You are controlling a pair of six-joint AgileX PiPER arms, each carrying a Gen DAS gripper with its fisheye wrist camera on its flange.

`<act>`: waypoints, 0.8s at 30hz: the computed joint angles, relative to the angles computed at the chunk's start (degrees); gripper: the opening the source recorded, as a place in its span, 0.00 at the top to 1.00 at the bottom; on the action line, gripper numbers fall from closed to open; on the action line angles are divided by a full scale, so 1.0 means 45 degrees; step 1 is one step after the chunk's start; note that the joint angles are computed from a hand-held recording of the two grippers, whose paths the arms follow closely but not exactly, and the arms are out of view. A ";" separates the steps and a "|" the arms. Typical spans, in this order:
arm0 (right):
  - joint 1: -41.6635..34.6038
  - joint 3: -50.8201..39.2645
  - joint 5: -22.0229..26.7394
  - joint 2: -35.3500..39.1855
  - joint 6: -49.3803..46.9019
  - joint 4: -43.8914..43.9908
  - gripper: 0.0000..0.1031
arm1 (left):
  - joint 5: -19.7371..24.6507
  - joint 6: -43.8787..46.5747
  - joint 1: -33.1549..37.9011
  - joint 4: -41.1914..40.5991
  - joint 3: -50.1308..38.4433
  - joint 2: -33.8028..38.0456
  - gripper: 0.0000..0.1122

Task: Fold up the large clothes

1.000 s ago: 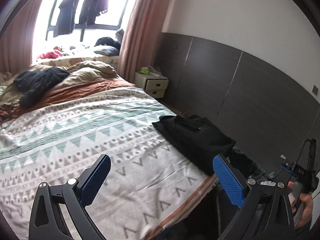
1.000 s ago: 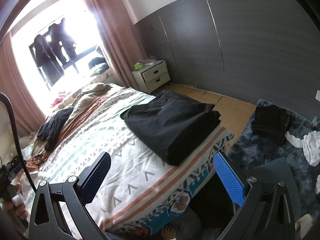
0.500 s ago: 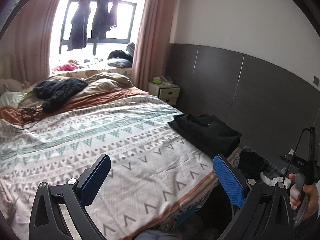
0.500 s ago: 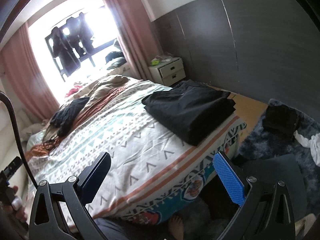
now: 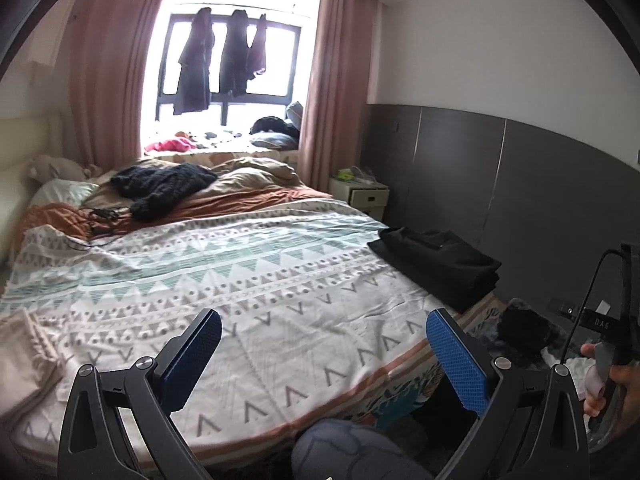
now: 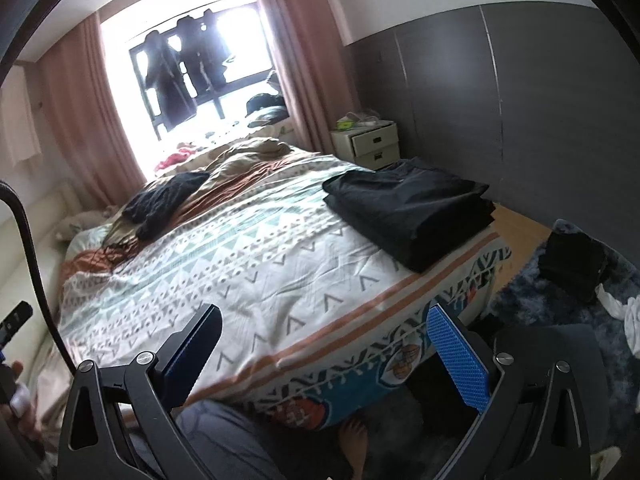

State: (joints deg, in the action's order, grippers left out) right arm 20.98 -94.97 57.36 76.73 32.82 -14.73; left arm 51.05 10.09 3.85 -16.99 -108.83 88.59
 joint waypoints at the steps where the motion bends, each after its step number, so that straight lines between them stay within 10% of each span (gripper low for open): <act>1: 0.0223 0.0184 -0.0021 -0.0106 0.0189 -0.0221 0.00 | -0.0163 0.0129 0.0052 -0.0074 0.0504 -0.0323 0.09; 10: 0.1851 0.2399 -0.0732 -0.1483 0.1334 -0.1418 0.00 | -0.1147 -0.0323 0.0457 0.0089 0.4300 -0.3033 0.09; 24: 0.2981 0.2918 -0.1196 -0.1588 0.2018 -0.2258 0.00 | -0.1238 -0.0785 0.1023 0.0617 0.4891 -0.3860 0.09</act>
